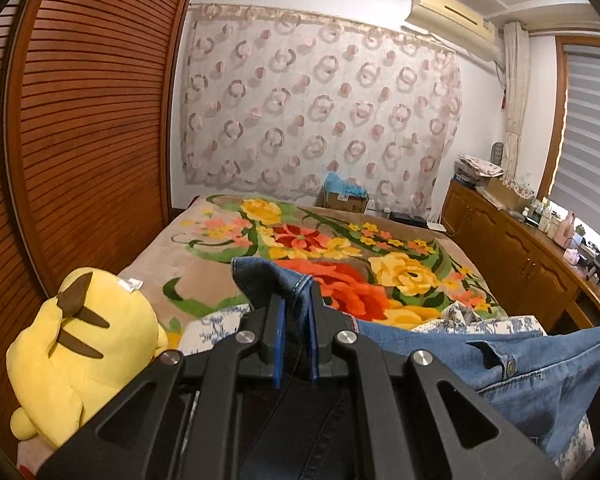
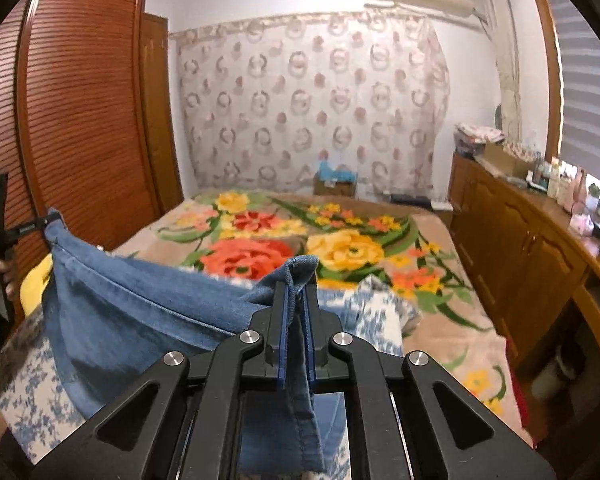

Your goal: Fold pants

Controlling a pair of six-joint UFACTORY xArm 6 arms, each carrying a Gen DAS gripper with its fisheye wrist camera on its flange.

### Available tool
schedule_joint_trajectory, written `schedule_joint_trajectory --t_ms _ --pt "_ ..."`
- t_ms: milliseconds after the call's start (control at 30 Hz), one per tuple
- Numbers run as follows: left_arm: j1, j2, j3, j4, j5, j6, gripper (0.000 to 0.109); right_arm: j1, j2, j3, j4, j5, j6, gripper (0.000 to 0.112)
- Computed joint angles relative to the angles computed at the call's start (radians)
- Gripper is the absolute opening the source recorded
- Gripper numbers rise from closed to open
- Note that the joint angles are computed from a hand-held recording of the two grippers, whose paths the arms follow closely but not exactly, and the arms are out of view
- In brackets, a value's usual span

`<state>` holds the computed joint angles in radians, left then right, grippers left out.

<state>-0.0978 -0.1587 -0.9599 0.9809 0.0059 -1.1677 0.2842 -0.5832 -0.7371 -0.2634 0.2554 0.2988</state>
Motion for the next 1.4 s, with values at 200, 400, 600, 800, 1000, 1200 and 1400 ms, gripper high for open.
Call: schedule_joint_trajectory --t_ms 200,400,600,800,1000,1200,1400 --pt "-0.006 0.095 -0.076 -0.102 0.031 0.092 0.007 -0.015 0.146 -0.130 -0.076 0.008 0.051 0.004" --pt "-0.037 0.158 -0.100 -0.194 0.098 0.203 0.007 -0.038 0.326 -0.221 -0.090 0.050 0.068 0.004" --pt "-0.053 0.135 -0.066 -0.304 0.131 0.321 0.016 -0.046 0.380 -0.220 -0.110 0.048 0.084 0.004" --pt "-0.066 0.079 -0.024 -0.312 0.159 0.375 0.036 -0.051 0.388 -0.207 -0.028 0.007 0.024 0.004" --pt "-0.077 0.020 0.020 -0.425 0.151 0.507 0.058 -0.045 0.397 -0.186 0.062 -0.006 -0.066 0.009" --pt "-0.135 -0.012 0.068 -0.594 0.150 0.701 0.058 -0.037 0.443 -0.210 0.160 -0.019 -0.165 0.041" --pt "-0.211 0.030 0.117 -0.784 0.113 0.854 0.058 -0.034 0.506 -0.262 0.189 0.014 -0.199 0.048"
